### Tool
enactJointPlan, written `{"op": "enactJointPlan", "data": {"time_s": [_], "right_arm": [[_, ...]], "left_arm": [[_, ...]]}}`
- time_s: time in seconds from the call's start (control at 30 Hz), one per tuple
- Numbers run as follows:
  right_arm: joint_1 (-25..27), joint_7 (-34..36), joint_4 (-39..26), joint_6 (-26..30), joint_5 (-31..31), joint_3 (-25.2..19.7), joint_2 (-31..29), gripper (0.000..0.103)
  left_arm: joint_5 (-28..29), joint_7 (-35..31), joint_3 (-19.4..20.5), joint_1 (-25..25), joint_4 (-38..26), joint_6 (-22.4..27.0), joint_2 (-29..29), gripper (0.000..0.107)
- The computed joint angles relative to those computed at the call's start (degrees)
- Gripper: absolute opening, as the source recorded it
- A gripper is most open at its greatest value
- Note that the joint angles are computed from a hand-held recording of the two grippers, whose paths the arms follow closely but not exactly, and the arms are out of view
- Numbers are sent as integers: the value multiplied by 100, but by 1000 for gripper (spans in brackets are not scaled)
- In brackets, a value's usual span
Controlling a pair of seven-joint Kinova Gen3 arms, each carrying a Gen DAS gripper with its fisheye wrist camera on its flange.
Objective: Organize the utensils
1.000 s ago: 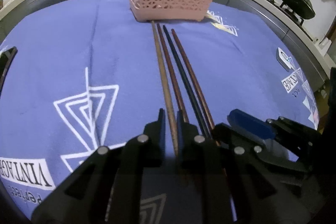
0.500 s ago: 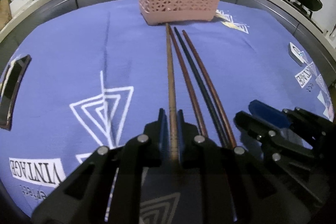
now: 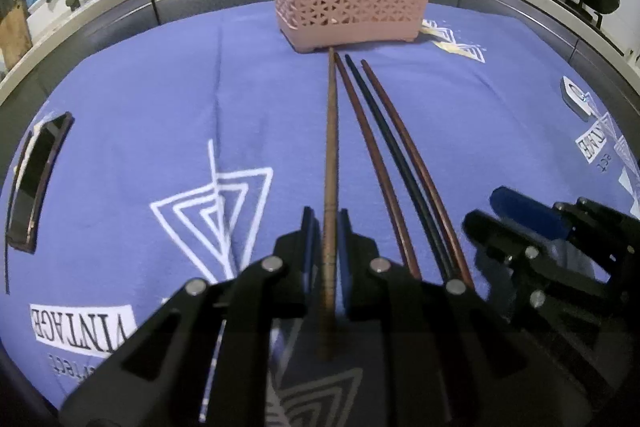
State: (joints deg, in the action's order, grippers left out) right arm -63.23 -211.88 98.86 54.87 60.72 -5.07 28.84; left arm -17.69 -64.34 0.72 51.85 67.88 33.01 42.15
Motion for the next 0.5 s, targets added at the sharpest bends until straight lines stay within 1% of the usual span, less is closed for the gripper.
{"op": "enactJointPlan", "data": {"time_s": [0.1, 0.2, 0.5], "right_arm": [[7, -165, 99, -24, 32, 13, -44, 29], [19, -130, 83, 18, 29, -13, -27, 29], [-23, 29, -37, 46, 21, -12, 52, 29]], "left_arm": [[-27, 33, -44, 27, 48, -44, -15, 11], [-90, 101, -118, 80, 66, -71, -12, 12], [-290, 333, -265, 180, 162, -156, -37, 25]]}}
